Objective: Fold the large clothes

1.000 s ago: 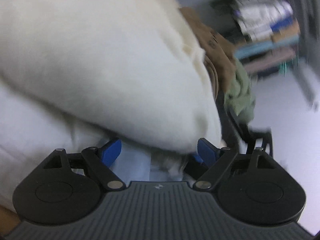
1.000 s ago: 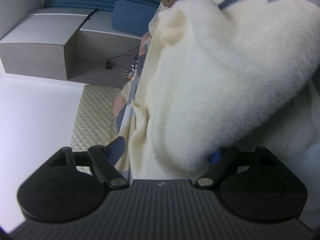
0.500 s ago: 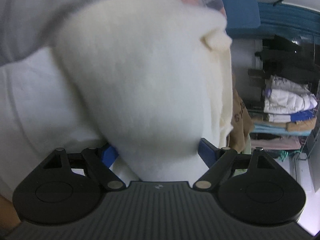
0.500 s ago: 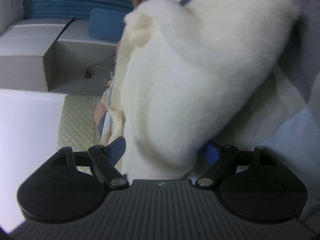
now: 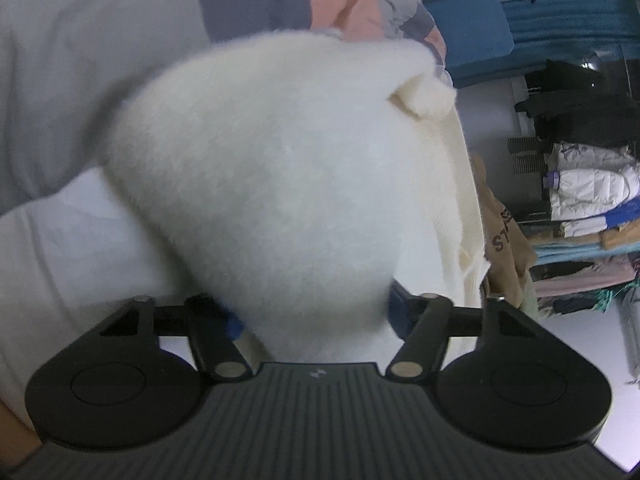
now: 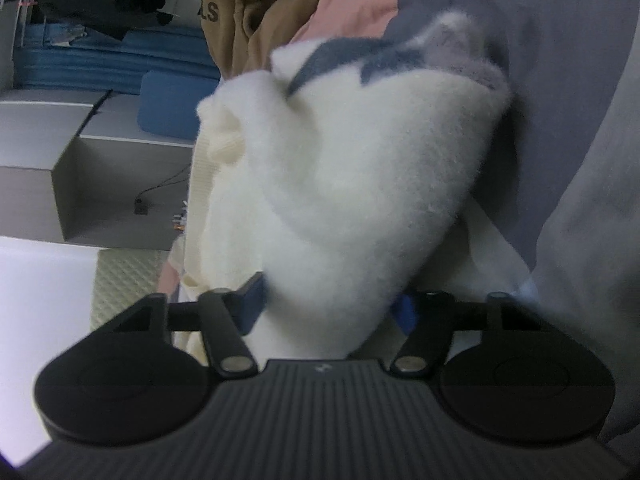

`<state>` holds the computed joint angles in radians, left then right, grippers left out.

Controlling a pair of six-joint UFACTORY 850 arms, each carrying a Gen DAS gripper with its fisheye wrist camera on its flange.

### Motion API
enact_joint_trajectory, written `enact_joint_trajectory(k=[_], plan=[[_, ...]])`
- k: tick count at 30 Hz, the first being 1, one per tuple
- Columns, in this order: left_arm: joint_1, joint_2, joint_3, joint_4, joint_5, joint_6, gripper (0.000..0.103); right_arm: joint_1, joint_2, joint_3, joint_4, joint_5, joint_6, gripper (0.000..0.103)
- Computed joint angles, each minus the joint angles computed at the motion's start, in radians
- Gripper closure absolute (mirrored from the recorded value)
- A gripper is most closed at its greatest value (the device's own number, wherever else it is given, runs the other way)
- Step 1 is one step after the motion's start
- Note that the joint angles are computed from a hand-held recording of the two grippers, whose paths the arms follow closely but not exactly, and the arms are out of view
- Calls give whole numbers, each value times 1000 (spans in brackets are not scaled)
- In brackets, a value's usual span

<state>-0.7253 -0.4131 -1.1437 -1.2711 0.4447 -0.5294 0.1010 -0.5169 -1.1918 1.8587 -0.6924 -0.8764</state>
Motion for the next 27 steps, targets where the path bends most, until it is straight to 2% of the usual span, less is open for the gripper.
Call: enact_joint_trajectory(k=[1,3,5,10,16,23,27], plan=[[0,1,-4,-19,-1,33,43,1,5,2,-3,4,-13,47],[-3,2,-6,-43,10,83,50,3,10,1,-9,9,-43,60],[-12,3,-10,-57,30,117,58,7,14,-1,-8,21,-81,65],[-39,19,-11,-87,83,191,67,10,52,23,33,32,-217,72],[-93,84,7,-108,167,291,70,-2,119,57,73,10,-362,73],[-181,156,3,-177,236,452,70,-45,231,128,27,-41,-371,73],[-215,165,5,-188,248,459,70,-69,279,160,-35,-57,-360,72]])
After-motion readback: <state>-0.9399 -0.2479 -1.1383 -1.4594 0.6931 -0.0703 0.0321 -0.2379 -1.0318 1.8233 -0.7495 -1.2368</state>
